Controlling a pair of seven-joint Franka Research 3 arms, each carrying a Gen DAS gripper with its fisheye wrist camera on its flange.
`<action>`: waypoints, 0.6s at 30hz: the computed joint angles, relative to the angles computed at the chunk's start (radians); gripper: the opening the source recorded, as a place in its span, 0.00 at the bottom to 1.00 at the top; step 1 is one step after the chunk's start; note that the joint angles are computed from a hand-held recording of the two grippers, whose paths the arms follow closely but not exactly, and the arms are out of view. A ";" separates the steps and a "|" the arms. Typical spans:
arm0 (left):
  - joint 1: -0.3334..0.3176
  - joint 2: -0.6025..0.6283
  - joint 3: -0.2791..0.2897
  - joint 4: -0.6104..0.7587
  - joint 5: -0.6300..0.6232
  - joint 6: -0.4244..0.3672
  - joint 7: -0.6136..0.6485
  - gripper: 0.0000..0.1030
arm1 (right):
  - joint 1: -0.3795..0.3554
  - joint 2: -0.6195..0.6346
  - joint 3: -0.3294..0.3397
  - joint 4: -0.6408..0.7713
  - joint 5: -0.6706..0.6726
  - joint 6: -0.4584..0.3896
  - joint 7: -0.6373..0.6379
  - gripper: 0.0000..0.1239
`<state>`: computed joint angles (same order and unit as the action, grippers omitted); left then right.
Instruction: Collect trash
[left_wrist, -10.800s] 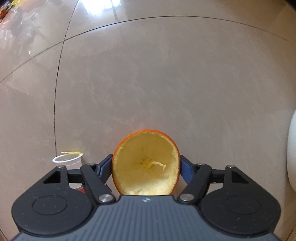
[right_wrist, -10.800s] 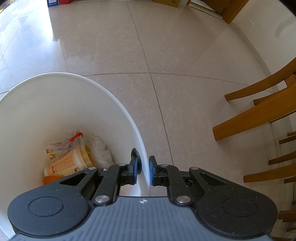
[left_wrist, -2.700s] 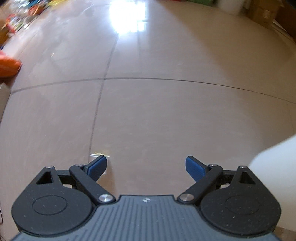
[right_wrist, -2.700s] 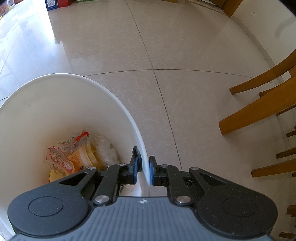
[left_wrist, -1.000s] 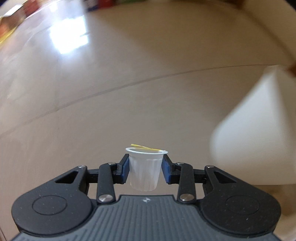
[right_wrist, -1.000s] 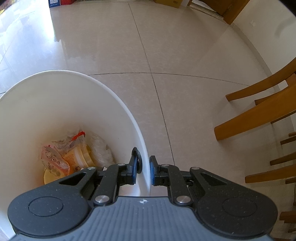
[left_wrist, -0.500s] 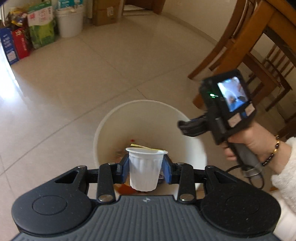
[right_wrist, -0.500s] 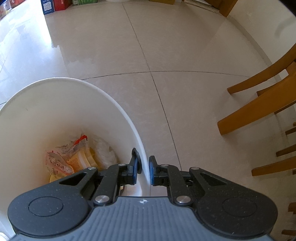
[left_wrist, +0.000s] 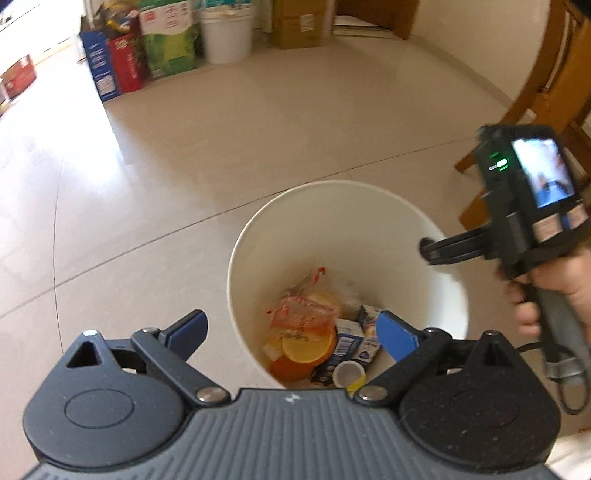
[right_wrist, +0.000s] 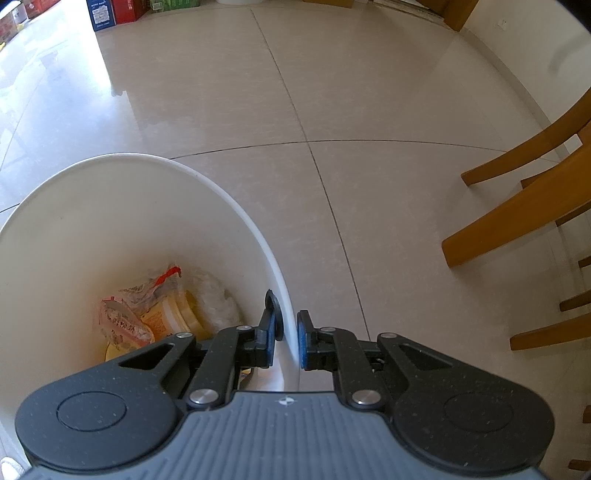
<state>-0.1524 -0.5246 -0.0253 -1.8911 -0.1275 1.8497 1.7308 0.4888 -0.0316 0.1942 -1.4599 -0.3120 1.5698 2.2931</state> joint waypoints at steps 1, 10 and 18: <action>0.005 -0.007 -0.003 -0.021 0.004 0.012 -0.010 0.95 | 0.000 0.000 0.000 0.001 0.001 -0.001 -0.002 0.12; 0.032 0.013 -0.032 -0.053 0.103 -0.026 -0.038 0.95 | 0.008 -0.021 0.008 -0.002 0.025 -0.021 -0.053 0.20; 0.050 0.022 -0.031 -0.025 0.140 -0.048 -0.081 0.95 | -0.003 -0.082 0.023 -0.012 0.146 -0.011 -0.095 0.68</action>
